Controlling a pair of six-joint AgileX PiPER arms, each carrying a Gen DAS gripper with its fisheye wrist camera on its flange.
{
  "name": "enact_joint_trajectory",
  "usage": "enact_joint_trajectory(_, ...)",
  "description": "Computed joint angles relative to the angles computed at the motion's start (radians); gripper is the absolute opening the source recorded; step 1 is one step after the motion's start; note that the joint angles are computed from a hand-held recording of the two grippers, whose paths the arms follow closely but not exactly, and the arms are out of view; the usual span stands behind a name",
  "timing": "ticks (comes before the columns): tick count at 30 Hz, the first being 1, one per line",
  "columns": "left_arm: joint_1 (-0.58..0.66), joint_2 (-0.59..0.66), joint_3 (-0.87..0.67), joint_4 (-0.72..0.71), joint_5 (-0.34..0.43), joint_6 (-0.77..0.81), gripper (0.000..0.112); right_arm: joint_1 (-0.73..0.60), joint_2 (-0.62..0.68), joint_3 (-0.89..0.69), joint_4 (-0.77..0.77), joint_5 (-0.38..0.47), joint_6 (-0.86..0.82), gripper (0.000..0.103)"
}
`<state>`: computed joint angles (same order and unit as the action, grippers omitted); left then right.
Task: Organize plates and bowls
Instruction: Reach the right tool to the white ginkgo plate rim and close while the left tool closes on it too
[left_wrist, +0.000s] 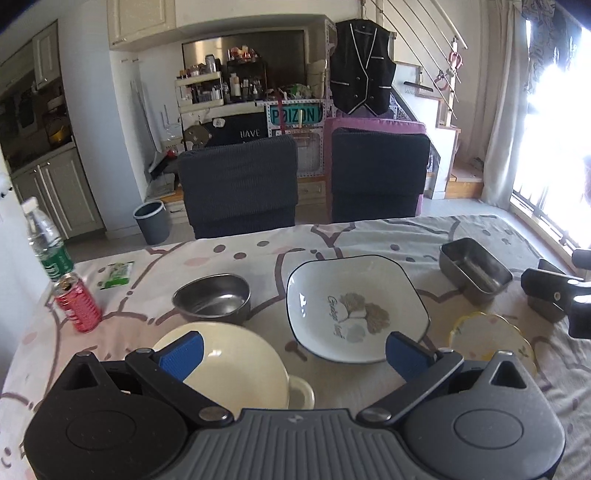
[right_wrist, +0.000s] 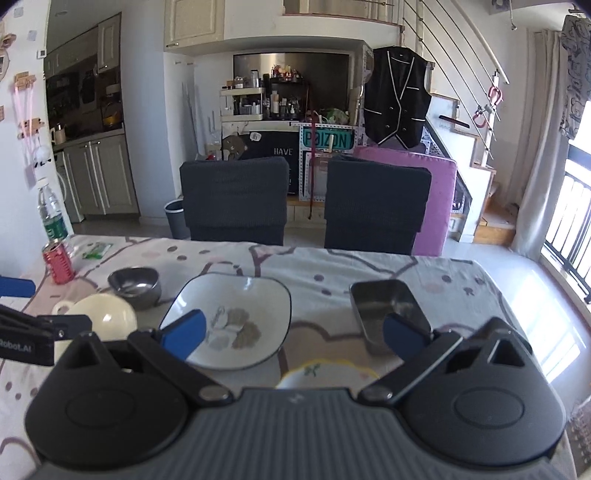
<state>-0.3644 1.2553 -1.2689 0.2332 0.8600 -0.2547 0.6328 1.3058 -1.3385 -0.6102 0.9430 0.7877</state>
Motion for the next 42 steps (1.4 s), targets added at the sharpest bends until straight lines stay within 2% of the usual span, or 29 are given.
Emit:
enact_joint_trajectory(4, 0.082, 0.127, -0.077, -0.109, -0.017, 0.103, 0.103, -0.071, 0.059, -0.028, 0.041, -0.044, -0.055, 0.103)
enact_joint_trajectory(11, 0.142, 0.318, -0.217, -0.132, -0.025, 0.168, 0.103, -0.225, 0.205, -0.132, 0.241, -0.124, -0.255, 0.103)
enact_joint_trajectory(14, 0.152, 0.403, -0.298, -0.149, 0.004, 0.192, 0.103, -0.28, 0.261, -0.175, 0.366, -0.134, -0.349, 0.103)
enact_joint_trajectory(16, 0.177, 0.457, -0.35, -0.215, 0.017, 0.248, 0.103, -0.306, 0.299, -0.192, 0.413, -0.158, -0.364, 0.103)
enact_joint_trajectory(18, 0.213, 0.49, -0.372, -0.339, 0.008, 0.331, 0.103, -0.341, 0.325, -0.186, 0.494, -0.211, -0.405, 0.103)
enact_joint_trajectory(20, 0.24, 0.539, -0.423, -0.428, 0.042, 0.37, 0.103, -0.366, 0.368, -0.225, 0.552, -0.193, -0.432, 0.103)
enact_joint_trajectory(22, 0.239, 0.557, -0.432, -0.435, 0.023, 0.375, 0.103, -0.387, 0.394, -0.24, 0.614, -0.191, -0.481, 0.103)
enact_joint_trajectory(24, 0.248, 0.577, -0.444, -0.473, 0.018, 0.443, 0.103, -0.413, 0.433, -0.28, 0.674, -0.169, -0.544, 0.103)
enact_joint_trajectory(29, 0.324, 0.65, -0.517, -0.693, 0.134, 0.558, 0.103, -0.491, 0.502, -0.322, 0.949, -0.108, -0.729, 0.103)
enact_joint_trajectory(32, 0.368, 0.657, -0.496, -0.816, 0.135, 0.607, 0.103, -0.524, 0.546, -0.362, 1.033, -0.049, -0.738, 0.103)
enact_joint_trajectory(34, 0.39, 0.665, -0.496, -0.864, 0.144, 0.61, 0.103, -0.542, 0.567, -0.373, 1.086, -0.038, -0.748, 0.092)
enact_joint_trajectory(35, 0.395, 0.671, -0.503, -0.871, 0.153, 0.604, 0.103, -0.55, 0.582, -0.388, 1.111, -0.02, -0.757, 0.077)
enact_joint_trajectory(36, 0.397, 0.677, -0.513, -0.869, 0.163, 0.596, 0.102, -0.552, 0.599, -0.41, 1.107, -0.002, -0.748, 0.067)
enact_joint_trajectory(37, 0.398, 0.685, -0.525, -0.864, 0.175, 0.587, 0.101, -0.544, 0.61, -0.432, 1.065, 0.013, -0.712, 0.062)
enact_joint_trajectory(38, 0.4, 0.691, -0.533, -0.862, 0.183, 0.586, 0.099, -0.535, 0.621, -0.451, 1.029, 0.026, -0.693, 0.052)
enact_joint_trajectory(39, 0.401, 0.694, -0.535, -0.862, 0.185, 0.588, 0.095, -0.528, 0.629, -0.464, 1.002, 0.034, -0.681, 0.043)
enact_joint_trajectory(40, 0.402, 0.699, -0.54, -0.86, 0.191, 0.585, 0.09, -0.522, 0.637, -0.473, 0.979, 0.04, -0.671, 0.039)
enact_joint_trajectory(42, 0.404, 0.706, -0.546, -0.862, 0.198, 0.58, 0.082, -0.515, 0.647, -0.48, 0.942, 0.048, -0.652, 0.017)
